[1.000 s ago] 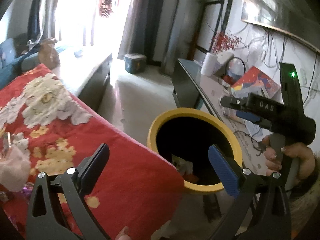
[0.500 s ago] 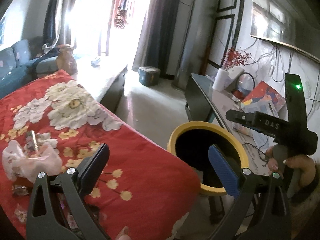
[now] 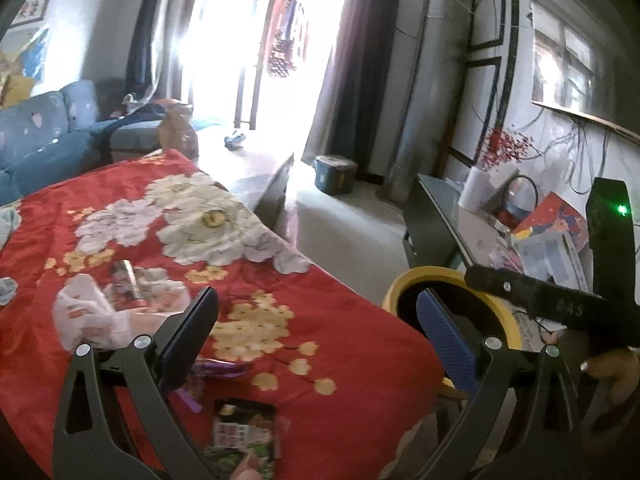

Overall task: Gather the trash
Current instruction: 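Move both open tools back over the remaining trash on the bedspread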

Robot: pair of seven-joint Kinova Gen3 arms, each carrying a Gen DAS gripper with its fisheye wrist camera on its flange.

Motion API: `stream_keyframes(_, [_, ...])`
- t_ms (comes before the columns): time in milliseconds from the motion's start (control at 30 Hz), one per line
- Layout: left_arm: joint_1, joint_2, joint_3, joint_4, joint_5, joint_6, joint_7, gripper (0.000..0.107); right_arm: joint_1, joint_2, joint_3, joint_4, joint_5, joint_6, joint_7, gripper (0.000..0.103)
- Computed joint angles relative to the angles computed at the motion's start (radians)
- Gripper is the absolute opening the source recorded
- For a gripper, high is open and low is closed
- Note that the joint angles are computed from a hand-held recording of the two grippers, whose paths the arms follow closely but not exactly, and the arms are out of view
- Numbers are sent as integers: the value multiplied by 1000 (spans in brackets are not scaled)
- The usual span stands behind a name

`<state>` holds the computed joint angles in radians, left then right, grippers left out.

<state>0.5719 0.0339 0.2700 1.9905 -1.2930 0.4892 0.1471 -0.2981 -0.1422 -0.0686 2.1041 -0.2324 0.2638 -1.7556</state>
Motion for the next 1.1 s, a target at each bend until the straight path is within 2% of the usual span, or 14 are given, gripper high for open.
stream_keyframes(367, [-36,-54,26,47,-31,62,62,96,-30,1,-89,-15,83,3,-60,80])
stream_keyframes(933, [-128,-123,54,114,-62,83,142,96,-87,40,-166,-65,208,33,-164,80])
stream_keyframes(1100, [-163,-144,54,137,-58,85,164,96,-128,67,-170,-92,216,58,-159,80])
